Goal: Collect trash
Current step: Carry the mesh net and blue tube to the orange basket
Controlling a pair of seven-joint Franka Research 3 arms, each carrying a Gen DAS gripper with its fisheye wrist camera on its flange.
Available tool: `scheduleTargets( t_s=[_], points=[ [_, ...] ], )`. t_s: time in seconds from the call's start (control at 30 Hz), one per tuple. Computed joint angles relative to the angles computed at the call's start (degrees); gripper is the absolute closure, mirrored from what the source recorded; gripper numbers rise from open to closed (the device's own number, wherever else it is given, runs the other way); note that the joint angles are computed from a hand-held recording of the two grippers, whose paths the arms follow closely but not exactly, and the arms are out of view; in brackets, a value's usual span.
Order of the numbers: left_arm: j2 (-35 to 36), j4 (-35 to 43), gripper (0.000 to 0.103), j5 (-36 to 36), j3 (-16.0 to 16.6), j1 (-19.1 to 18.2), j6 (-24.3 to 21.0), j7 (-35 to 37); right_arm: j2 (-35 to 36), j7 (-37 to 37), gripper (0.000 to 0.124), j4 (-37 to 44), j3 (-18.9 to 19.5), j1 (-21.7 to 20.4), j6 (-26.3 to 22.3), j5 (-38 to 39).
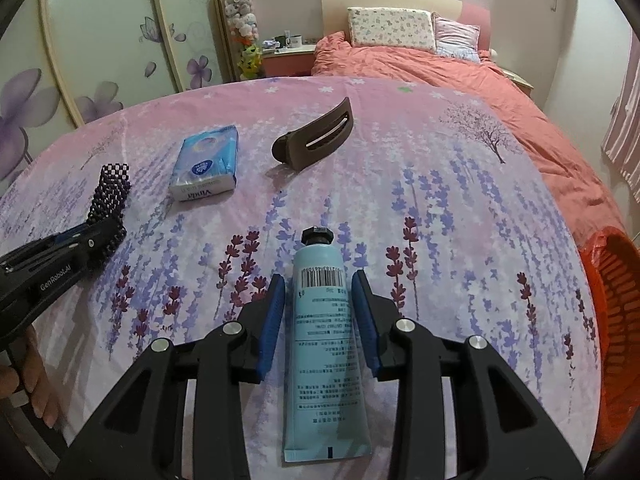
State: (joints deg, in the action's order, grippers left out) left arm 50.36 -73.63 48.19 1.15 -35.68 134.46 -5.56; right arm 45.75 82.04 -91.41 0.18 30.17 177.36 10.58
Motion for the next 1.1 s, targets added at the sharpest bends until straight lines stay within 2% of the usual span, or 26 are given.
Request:
scheduleTargets(
  t_s=[0.07, 0.1, 0.13, 0.23, 0.3, 0.63, 0.73, 0.87, 1.1],
  points=[
    [-0.1, -0.2, 0.081, 0.0, 0.0, 0.0, -0.1, 0.0, -0.2, -0.9, 0.09, -0.4, 2.0, -1.8, 0.4, 0.5],
    [-0.1, -0.2, 0.081, 0.0, 0.0, 0.0, 0.0, 0.1, -0.2, 0.4, 0.095, -0.6, 1.2, -1.3, 0.6, 0.1],
    [-0.1, -0.2, 0.082, 0.2, 0.1, 0.0, 0.5, -0.3, -0.3, -0.8, 0.095, -0.7, 2.3, -2.3, 0.8, 1.2],
    [-2.0, -3.6, 0.087, 1.7, 0.7, 0.1, 3.6, -2.8, -0.4, -4.2, 0.096, -1.1, 7.2, -6.7, 1.0, 1.9],
    [-3.2, -5.7, 0.091, 3.3, 1.0, -0.1, 5.2, -4.2, -1.3, -6.3, 0.096, -2.8, 7.3, -7.1, 1.9, 1.6],
    [-7.5, -9.8, 0.092, 7.3, -0.3, -1.4, 4.8, -7.4, -8.2, -13.3, 0.096, -14.8, 14.5, -14.6, 10.3, 3.4],
    [-8.8, -9.8, 0.092, 9.1, -0.6, -2.1, 4.8, -8.3, -10.8, -13.8, 0.096, -18.3, 17.8, -18.5, 13.0, 3.0],
    [-8.8, -7.0, 0.092, 10.8, -1.4, -3.4, 3.5, -7.4, -13.7, -12.5, 0.096, -22.1, 21.6, -23.4, 16.6, 0.8],
    [-3.4, 5.1, 0.092, 9.5, -2.1, -5.8, 2.5, -0.7, -16.3, -6.8, 0.096, -24.9, 23.7, -28.4, 20.1, -4.9]
  ],
)
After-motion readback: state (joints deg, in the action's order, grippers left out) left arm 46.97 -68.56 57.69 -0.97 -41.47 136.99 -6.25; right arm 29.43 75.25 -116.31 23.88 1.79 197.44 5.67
